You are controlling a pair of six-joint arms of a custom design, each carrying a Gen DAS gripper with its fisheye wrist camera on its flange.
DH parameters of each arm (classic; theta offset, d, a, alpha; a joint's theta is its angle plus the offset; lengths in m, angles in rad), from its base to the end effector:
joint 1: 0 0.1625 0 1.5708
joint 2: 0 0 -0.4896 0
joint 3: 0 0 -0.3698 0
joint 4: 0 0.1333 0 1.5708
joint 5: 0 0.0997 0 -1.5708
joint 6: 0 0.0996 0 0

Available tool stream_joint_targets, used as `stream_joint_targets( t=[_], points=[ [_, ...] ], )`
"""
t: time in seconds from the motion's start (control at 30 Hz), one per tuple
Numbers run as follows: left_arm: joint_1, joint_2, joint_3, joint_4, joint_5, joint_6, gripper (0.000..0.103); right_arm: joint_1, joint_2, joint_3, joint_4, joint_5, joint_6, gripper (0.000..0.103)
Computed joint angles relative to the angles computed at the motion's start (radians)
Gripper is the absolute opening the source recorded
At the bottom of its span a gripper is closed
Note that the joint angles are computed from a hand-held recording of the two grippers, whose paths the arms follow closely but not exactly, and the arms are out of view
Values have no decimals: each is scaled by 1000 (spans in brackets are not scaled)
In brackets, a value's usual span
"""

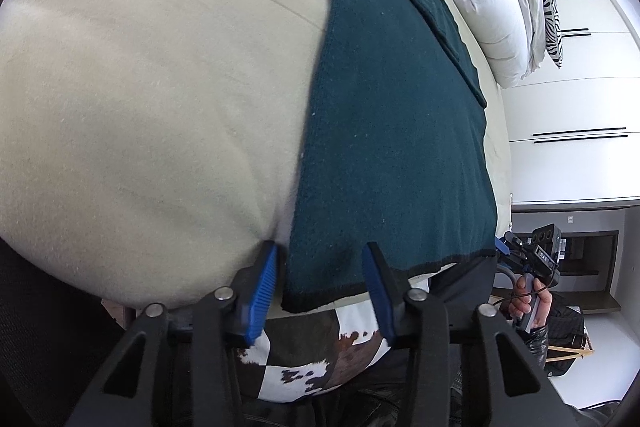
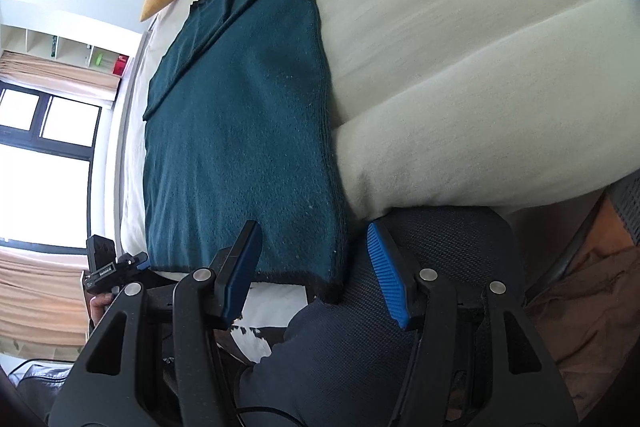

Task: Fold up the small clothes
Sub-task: 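Grasp the sweater hem with both grippers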

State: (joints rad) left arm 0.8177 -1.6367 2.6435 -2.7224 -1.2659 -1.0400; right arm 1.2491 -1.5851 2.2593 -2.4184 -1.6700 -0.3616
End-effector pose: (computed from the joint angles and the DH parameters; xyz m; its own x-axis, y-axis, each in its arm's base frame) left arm -0.0709 -0.3143 0.2589 -0.9509 -0.3084 -0.0259 -0.2831 0.9008 -0.3292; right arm -0.0085 -0.4158 0.3408 -0.9881 -0.0211 0.1523 -0.0408 0.9911 -0.1269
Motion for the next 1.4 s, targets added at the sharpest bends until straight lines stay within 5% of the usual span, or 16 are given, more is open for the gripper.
stream_joint_targets(
  t=[0.1,0.23,0.37,0.5,0.77,0.87,1.13,1.4],
  points=[
    [3,-3,1,8,-2,3,29,13,13,-13,29,-25,9,53],
    [7,-10,1,18,-5,15,26,48,26,-30,74,-70,27,53],
    [7,-3,6,16,-7,24,9,67,41,-40,114,-95,43,52],
    [7,-6,11,12,-7,30,9,89,65,-37,129,-153,71,28],
    [-3,-10,20,1,-5,33,7,11,28,-17,105,-59,49,21],
    [-20,-15,25,4,10,29,7,9,22,-6,80,-76,43,7],
    [-71,-22,45,-16,48,7,6,5,-15,63,-61,-66,20,5],
    [-103,-30,77,-132,50,-2,6,21,-59,84,-82,-23,-5,5]
  ],
)
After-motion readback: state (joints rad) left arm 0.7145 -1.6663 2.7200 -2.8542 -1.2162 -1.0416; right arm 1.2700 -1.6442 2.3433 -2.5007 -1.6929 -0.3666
